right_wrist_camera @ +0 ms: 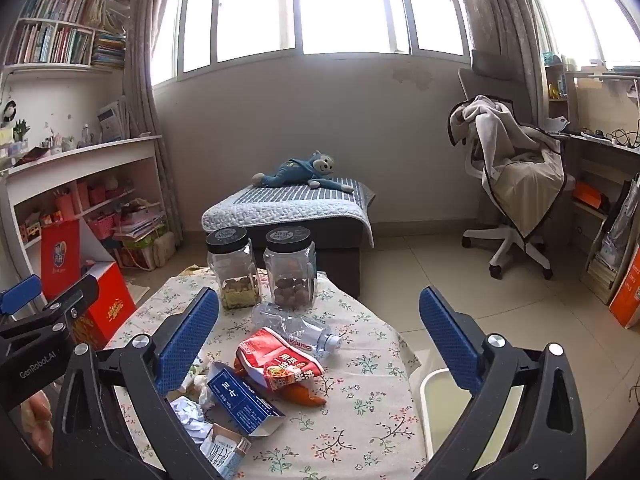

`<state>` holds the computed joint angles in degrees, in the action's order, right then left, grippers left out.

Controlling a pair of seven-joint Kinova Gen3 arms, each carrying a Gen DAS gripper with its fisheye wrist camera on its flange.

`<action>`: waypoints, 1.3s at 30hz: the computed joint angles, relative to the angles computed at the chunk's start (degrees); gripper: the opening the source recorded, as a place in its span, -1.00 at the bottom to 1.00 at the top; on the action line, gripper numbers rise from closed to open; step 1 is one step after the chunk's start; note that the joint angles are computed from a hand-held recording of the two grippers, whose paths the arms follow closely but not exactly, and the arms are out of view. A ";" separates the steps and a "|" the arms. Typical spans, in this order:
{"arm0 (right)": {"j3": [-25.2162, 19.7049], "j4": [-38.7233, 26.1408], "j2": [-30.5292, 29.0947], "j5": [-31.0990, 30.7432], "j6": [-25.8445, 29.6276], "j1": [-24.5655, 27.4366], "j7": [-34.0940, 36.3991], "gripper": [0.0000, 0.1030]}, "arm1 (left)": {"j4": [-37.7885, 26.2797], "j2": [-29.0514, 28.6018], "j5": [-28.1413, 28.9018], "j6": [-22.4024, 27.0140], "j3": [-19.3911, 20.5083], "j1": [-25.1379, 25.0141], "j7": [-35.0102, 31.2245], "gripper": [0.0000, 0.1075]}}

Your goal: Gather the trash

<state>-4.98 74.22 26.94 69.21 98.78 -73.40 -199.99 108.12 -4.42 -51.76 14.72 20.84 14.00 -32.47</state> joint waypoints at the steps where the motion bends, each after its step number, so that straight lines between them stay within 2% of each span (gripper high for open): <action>1: -0.02 -0.12 0.05 -0.06 0.02 0.03 0.15 0.87 | -0.01 0.00 0.01 0.05 -0.01 0.03 -0.04 0.79; 18: 0.93 -1.66 1.41 1.10 0.09 -0.52 1.65 0.87 | 0.01 0.09 -0.93 -0.03 -0.03 0.15 1.16 0.79; 39: 1.64 -2.66 1.82 1.81 0.48 -0.97 2.33 0.87 | -0.30 0.03 1.93 -0.22 -0.42 0.10 -1.47 0.79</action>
